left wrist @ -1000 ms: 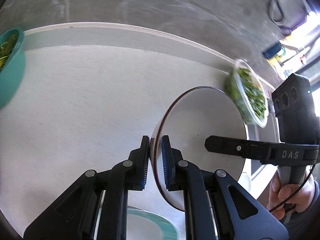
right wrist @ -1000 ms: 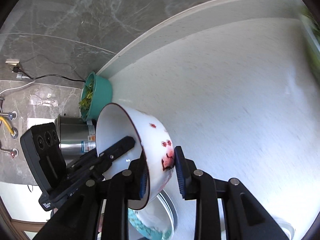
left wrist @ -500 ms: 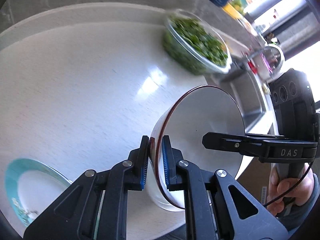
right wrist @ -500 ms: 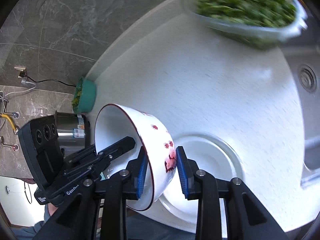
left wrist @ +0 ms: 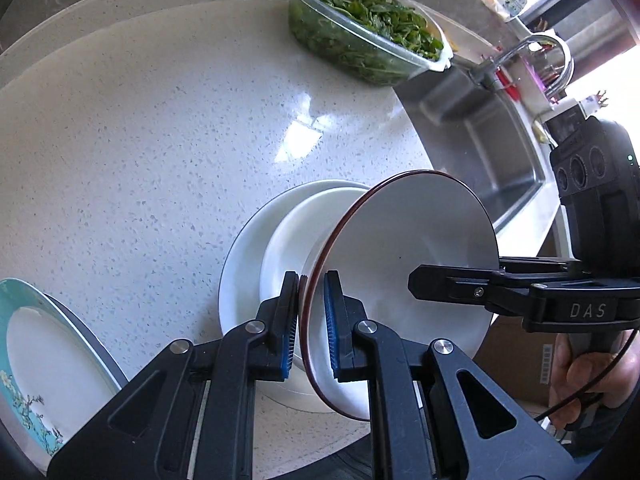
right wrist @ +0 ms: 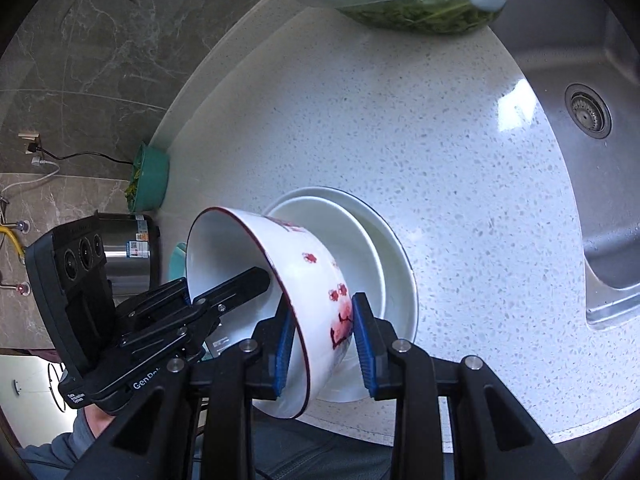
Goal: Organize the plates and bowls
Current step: 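Lower the red-printed bowl into the nested white bowls and open both grippers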
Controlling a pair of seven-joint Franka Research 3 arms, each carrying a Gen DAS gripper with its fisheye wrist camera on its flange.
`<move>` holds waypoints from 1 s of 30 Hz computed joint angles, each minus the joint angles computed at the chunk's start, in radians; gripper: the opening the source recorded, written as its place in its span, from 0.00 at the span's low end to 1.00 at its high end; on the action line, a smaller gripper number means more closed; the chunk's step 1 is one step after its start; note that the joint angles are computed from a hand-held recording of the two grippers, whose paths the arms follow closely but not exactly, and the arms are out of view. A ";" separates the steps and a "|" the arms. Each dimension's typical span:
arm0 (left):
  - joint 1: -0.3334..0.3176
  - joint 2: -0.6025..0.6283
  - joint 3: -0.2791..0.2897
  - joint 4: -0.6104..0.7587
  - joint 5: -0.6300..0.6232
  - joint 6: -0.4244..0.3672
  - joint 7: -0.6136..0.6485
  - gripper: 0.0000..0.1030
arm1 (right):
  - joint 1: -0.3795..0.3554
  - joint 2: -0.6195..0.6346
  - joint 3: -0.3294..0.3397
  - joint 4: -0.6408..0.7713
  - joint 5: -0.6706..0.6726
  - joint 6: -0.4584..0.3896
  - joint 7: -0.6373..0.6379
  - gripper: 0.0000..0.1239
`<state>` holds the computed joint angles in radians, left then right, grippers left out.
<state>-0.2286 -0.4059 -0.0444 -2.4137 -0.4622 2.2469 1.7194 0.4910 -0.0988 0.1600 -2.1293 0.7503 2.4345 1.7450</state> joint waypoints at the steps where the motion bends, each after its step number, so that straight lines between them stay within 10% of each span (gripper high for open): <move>1: -0.004 0.033 -0.017 0.016 0.006 0.021 -0.015 0.10 | -0.001 -0.001 -0.001 -0.004 -0.003 -0.002 -0.002 0.26; 23: -0.004 0.080 -0.026 0.021 0.000 0.071 -0.006 0.10 | -0.013 -0.022 -0.002 -0.016 -0.093 -0.022 0.021 0.26; 30: -0.004 0.078 -0.022 0.019 -0.017 0.068 0.009 0.10 | -0.013 0.003 0.026 0.050 -0.333 -0.074 0.107 0.25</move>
<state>-0.2328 -0.3283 -0.0664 -2.3948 -0.4795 2.3151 1.7284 0.4780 -0.0958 0.1860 -2.0795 0.4177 2.3602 1.8520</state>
